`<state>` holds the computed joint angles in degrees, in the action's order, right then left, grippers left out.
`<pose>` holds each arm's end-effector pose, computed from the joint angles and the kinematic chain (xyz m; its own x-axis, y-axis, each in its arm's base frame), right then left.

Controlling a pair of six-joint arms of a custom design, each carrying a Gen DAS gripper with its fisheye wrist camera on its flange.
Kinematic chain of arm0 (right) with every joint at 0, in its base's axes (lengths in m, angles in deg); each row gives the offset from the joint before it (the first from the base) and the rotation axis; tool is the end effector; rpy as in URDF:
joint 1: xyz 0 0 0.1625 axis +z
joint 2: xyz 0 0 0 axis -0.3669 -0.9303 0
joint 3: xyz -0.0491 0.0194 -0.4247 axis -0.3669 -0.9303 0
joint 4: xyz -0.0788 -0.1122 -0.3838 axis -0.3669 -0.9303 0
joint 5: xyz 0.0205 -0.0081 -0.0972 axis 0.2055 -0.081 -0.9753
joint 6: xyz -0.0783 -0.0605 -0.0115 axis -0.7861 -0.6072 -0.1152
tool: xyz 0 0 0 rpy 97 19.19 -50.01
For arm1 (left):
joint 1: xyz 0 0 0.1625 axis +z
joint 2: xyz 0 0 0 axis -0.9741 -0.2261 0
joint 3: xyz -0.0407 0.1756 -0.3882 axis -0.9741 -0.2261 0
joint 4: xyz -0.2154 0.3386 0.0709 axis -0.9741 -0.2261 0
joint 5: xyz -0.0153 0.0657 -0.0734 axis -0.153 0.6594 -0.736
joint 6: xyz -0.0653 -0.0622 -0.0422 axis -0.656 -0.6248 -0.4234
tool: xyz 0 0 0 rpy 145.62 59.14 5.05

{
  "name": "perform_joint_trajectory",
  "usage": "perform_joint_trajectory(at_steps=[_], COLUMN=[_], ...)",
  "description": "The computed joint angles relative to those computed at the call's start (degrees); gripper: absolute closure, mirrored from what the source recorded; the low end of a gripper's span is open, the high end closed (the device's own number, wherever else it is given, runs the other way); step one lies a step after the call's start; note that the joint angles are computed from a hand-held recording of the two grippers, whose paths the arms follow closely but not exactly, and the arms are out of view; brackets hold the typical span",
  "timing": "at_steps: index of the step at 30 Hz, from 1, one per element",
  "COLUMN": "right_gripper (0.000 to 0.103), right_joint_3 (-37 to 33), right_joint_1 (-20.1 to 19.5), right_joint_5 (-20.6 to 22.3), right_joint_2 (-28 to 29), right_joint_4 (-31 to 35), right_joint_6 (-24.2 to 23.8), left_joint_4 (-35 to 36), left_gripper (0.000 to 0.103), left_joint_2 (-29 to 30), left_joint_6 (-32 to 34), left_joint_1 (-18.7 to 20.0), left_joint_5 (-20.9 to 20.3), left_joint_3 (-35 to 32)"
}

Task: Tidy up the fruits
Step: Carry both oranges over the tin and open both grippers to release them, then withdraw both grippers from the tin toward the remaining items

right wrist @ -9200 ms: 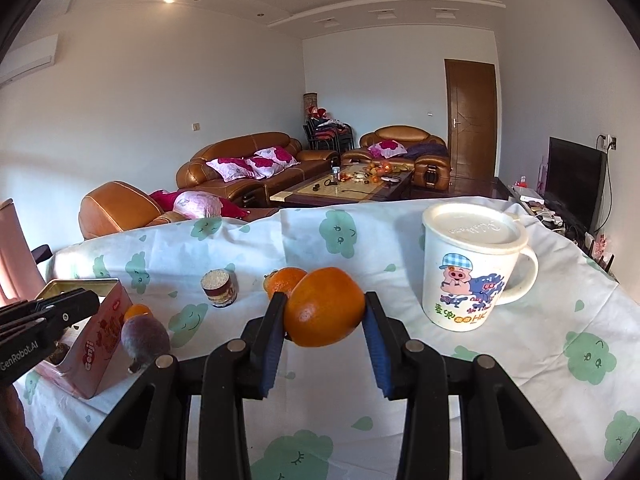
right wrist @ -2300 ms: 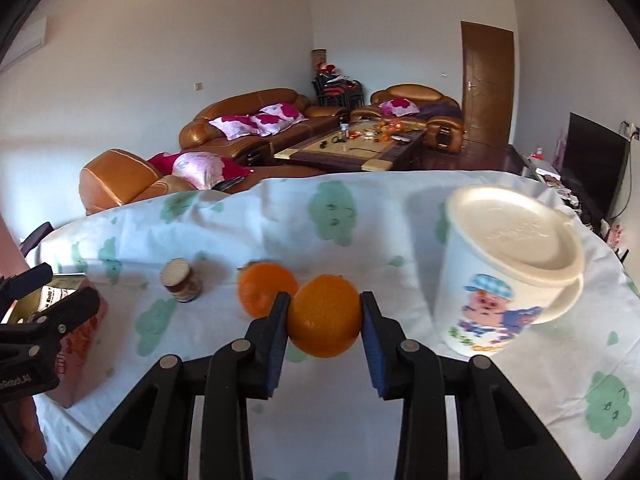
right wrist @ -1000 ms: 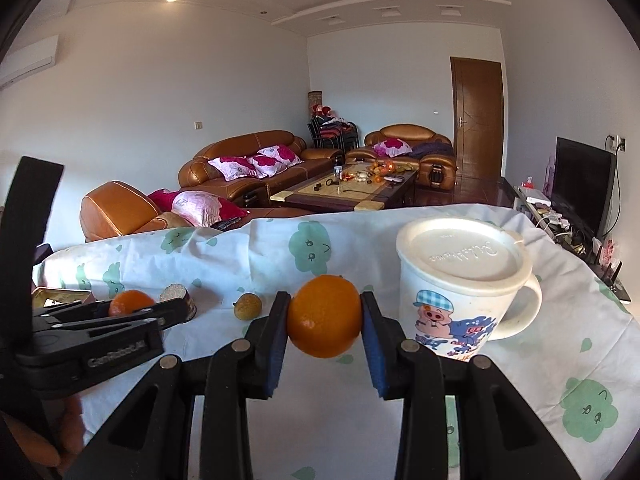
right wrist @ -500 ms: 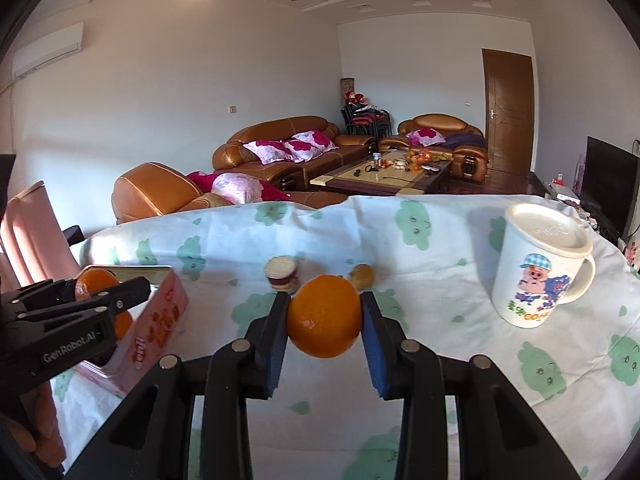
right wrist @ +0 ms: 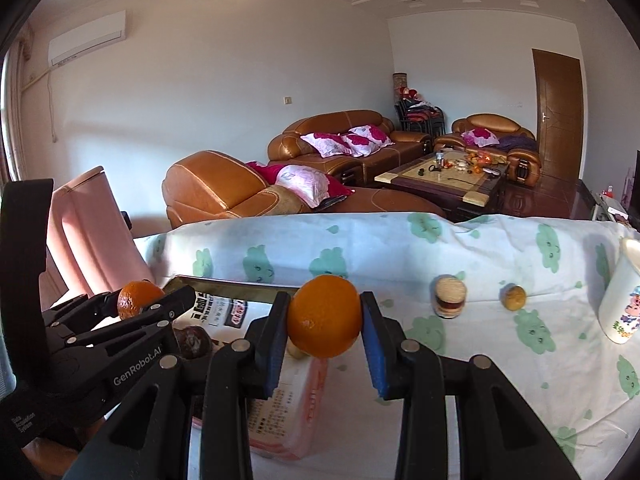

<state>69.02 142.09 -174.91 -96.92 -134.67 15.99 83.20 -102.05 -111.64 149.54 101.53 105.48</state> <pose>0.4143 -0.5969 -0.0017 -0.7760 0.1796 0.6047 -0.4611 0.4926 -0.7380 -0.0442 -0.7390 0.3347 -0.6851 0.3179 -0.6554 0.6860 0.5840 -0.4339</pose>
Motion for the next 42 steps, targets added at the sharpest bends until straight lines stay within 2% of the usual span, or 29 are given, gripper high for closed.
perform_joint_trajectory(at_steps=[4, 8, 12, 16, 20, 23, 25, 26, 27, 29, 33, 42], right_gripper=[0.066, 0.066, 0.066, 0.065, 0.062, 0.05, 0.048, 0.047, 0.045, 0.042, 0.041, 0.041], right_joint_3=[-5.47, -7.52, -8.7, -8.41, -9.41, -10.19, -11.06, -11.39, -11.44, -9.98, -6.66, 2.3], right_joint_1=[-0.61, -1.66, -2.48, -3.2, -3.18, -2.77, -2.29, -2.03, -1.85, -1.69, -1.53, -2.51], right_joint_5=[0.56, 1.6, 2.01, 2.26, 1.03, -0.41, -2.06, -3.09, -3.6, -3.49, -4.65, -8.53], right_joint_2=[2.89, 3.89, 4.44, 4.21, 4.81, 5.4, 6.11, 6.42, 6.47, 5.53, 3.62, -1.43], right_joint_4=[7.47, 13.65, 16.22, 17.92, 17.96, 15.97, 13.03, 11.16, 9.55, 7.2, 1.79, -6.58], right_joint_6=[2.32, 7.16, 8.98, 10.63, 9.48, 6.82, 3.47, 1.62, 0.12, -0.65, -2.19, -3.76], left_joint_4=[1.64, 3.67, 1.55, 2.3, 1.24, 1.73, -1.06, -4.3, -7.64, -12.4, -17.74, -24.97], left_gripper=[0.054, 0.054, 0.054, 0.054, 0.051, 0.041, 0.024, 0.007, 0.0, 0.0, 0.0, 0.0], left_joint_2=[2.35, 4.57, 4.68, 5.62, 4.84, 4.46, 2.89, 1.4, -0.27, -2.96, -5.84, -9.53], left_joint_6=[1.28, 1.49, 3.14, 2.97, 2.8, 1.92, 1.49, 1.58, 1.9, 2.7, 3.85, 8.72], left_joint_1=[0.59, 1.01, 0.95, 1.18, 1.3, 1.45, 1.29, 1.09, 1.0, 1.16, 1.07, -1.11], left_joint_5=[-2.24, -3.51, -5.75, -6.25, -5.66, -3.66, -4.1, -5.22, -5.48, -3.64, -1.58, -2.37], left_joint_3=[-4.09, -7.36, -5.94, -7.01, -5.61, -5.63, -2.85, -0.02, 2.98, 7.44, 13.09, 24.67])
